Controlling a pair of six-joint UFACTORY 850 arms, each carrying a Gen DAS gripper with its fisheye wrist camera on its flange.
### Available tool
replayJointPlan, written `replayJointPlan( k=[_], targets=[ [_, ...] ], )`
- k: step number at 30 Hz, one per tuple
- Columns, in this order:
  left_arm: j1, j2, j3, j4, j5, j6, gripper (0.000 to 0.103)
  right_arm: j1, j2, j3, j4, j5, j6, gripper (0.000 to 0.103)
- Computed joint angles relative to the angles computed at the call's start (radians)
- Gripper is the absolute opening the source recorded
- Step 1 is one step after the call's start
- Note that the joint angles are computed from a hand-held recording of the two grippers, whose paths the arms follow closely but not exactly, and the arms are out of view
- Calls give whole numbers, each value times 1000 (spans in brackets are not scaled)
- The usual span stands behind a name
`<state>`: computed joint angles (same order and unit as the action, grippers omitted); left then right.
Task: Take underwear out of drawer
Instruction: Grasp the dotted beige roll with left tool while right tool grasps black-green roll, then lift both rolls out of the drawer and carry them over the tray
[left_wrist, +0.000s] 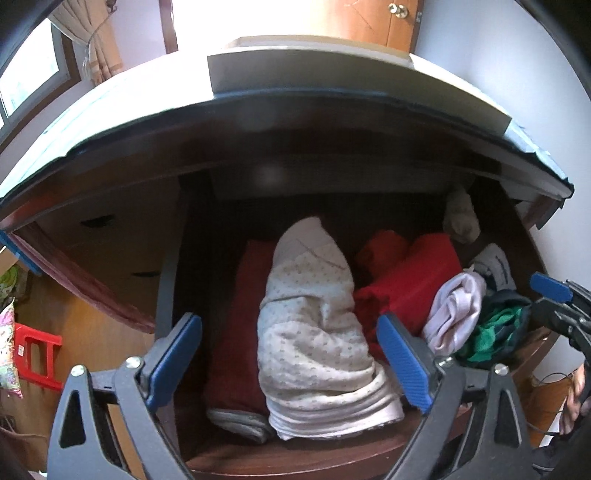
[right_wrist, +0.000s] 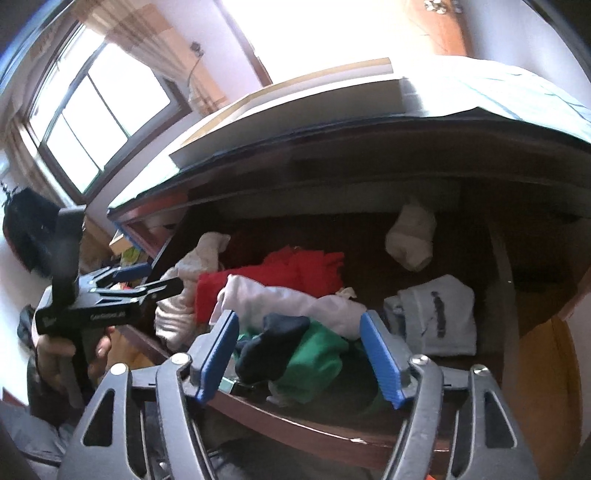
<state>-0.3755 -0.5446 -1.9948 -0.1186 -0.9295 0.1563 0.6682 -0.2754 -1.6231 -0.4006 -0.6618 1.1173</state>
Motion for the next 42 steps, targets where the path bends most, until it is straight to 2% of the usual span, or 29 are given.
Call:
replayJointPlan(
  k=[5,10,17,19,21,23,24,26,31,42],
  targets=[
    [-2,-33,-35,22,-51,-34,92,-17,-15,-13,163,20,-110,70],
    [-11,-48,-55,35,-74,-32,92,-24,-97,-100,274,-85,-217,70],
    [-15,-77,-79,28,-115,-45,86,-34,-156,-161,289,-160,-237,70],
    [-6,-85,-89,-14,-131,-38,79,-35,-161,-166,290,-165,-237,70],
    [1,-87,-88,-53,-143,-22,65,-38,-172,-176,289,-176,-235,70],
    [-1,-74,-62,-56,-123,-13,57,-42,-172,-172,294,-171,-234,70],
    [-1,-71,-56,-58,-120,-10,54,-44,-172,-168,297,-167,-234,69],
    [9,-61,-41,-75,-114,0,52,-45,-159,-147,302,-145,-236,52],
    [25,-32,-4,-112,-91,6,45,-63,-84,-31,364,-17,-204,37],
    [44,42,54,-153,-34,57,43,-55,50,104,225,141,-33,34]
  ],
)
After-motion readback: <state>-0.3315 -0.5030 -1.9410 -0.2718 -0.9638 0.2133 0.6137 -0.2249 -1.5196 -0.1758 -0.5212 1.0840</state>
